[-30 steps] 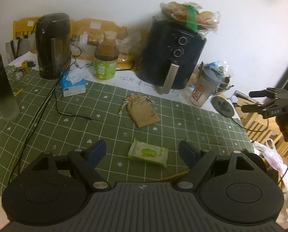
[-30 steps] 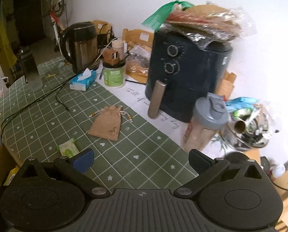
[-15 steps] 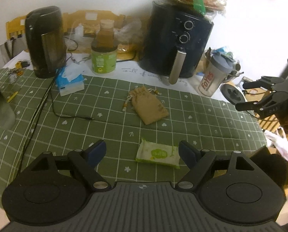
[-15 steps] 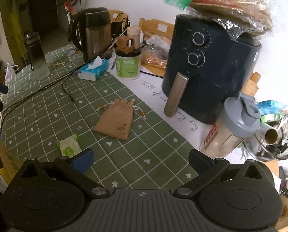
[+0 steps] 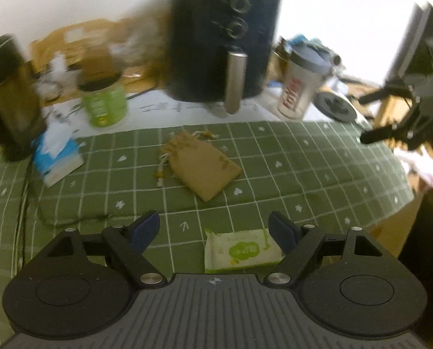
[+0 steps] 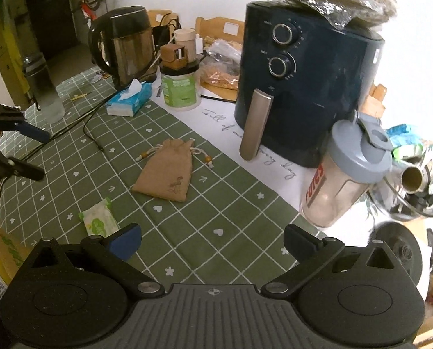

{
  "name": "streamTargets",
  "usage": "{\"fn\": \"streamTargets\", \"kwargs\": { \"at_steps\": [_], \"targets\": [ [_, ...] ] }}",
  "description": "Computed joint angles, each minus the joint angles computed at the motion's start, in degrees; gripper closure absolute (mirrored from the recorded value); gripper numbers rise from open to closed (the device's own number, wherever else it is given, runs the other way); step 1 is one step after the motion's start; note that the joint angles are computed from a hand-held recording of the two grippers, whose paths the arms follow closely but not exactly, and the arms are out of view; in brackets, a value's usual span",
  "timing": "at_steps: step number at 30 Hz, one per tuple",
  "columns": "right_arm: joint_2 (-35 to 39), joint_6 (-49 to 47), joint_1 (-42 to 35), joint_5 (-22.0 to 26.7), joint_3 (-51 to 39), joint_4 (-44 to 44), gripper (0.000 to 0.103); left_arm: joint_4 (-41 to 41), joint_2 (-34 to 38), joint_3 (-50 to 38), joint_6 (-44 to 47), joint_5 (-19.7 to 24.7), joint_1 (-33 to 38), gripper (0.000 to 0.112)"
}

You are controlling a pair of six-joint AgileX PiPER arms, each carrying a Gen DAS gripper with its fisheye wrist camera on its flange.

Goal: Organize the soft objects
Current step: 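Move the left gripper to the green-and-white wipes packet, then close the left gripper on the wipes packet and lift it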

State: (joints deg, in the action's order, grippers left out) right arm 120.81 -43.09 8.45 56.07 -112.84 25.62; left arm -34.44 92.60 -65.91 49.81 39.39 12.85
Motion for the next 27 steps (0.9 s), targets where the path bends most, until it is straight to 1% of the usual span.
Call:
{"fn": "streamTargets", "kwargs": {
  "at_steps": [2, 6, 13, 17, 22, 27],
  "targets": [
    [-0.2, 0.7, -0.1, -0.3, 0.4, -0.3, 0.0, -1.0, 2.6, -0.8, 5.3, -0.3, -0.5, 0.03],
    [-1.1, 1.6, -0.4, -1.2, 2.2, -0.4, 0.0, 0.4, 7.6, -3.1, 12.7, 0.8, -2.1, 0.03],
    [-3.4, 2.8, -1.0, -3.2, 6.5, -1.6, 0.0, 6.9, 15.4, -7.4, 20.0, 3.8, -6.4, 0.03],
    [-4.6, 3.9, -1.5, -4.1, 8.7, -2.2, 0.0, 10.3, 19.7, -10.4, 21.2, 5.8, -8.4, 0.03],
    [-6.4, 4.8, -1.8, -5.6, 11.5, -2.5, 0.0, 11.9, 22.2, -12.2, 24.4, 5.6, -10.5, 0.03],
    [-7.9, 5.6, -2.1, -6.7, 13.7, -2.8, 0.0, 16.1, 24.9, -14.5, 24.6, 6.0, -12.5, 0.031]
  ]
}}
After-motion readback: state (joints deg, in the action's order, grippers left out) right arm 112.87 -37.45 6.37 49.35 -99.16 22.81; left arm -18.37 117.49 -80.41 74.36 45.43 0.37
